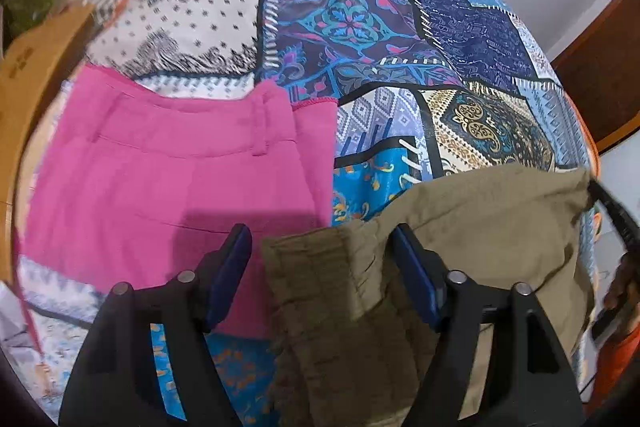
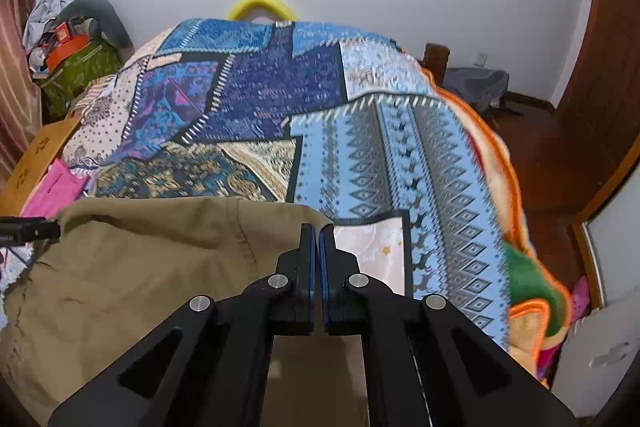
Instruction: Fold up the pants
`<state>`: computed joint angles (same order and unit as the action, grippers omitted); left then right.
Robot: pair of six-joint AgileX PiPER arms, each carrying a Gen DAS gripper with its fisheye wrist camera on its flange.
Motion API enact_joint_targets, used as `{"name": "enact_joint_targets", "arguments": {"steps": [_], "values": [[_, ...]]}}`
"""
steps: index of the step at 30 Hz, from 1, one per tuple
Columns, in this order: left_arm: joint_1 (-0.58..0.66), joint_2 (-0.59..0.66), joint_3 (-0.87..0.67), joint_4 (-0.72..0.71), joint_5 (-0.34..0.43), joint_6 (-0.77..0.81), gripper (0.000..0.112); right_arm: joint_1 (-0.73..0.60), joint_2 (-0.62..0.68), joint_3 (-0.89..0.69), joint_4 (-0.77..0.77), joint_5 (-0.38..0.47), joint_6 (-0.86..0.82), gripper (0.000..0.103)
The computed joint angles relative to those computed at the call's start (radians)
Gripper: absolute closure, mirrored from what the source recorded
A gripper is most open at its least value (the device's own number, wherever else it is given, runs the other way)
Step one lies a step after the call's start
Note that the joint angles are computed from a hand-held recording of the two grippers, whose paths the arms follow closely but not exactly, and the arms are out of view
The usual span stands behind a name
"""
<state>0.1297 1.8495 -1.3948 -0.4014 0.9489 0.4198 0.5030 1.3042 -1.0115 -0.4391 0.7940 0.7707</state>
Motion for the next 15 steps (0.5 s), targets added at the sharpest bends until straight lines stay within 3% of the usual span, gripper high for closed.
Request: {"name": "enact_joint_targets", "arguments": {"steps": [3, 7, 11, 15], "values": [[-0.001, 0.003, 0.008, -0.021, -0.009, 0.016, 0.055, -0.016, 0.008, 0.034, 0.017, -0.040, -0.003, 0.102], [-0.039, -0.065, 0.061, 0.051, -0.096, 0.004, 0.059, -0.023, 0.001, 0.056, 0.024, -0.060, 0.006, 0.102], [-0.061, -0.152, 0.072, 0.113, -0.133, -0.017, 0.060, -0.004, -0.017, 0.025, -0.012, -0.013, 0.026, 0.102], [-0.033, -0.239, 0.022, 0.076, -0.085, 0.022, 0.060, 0.019, -0.047, -0.044, -0.047, 0.059, 0.029, 0.102]]}}
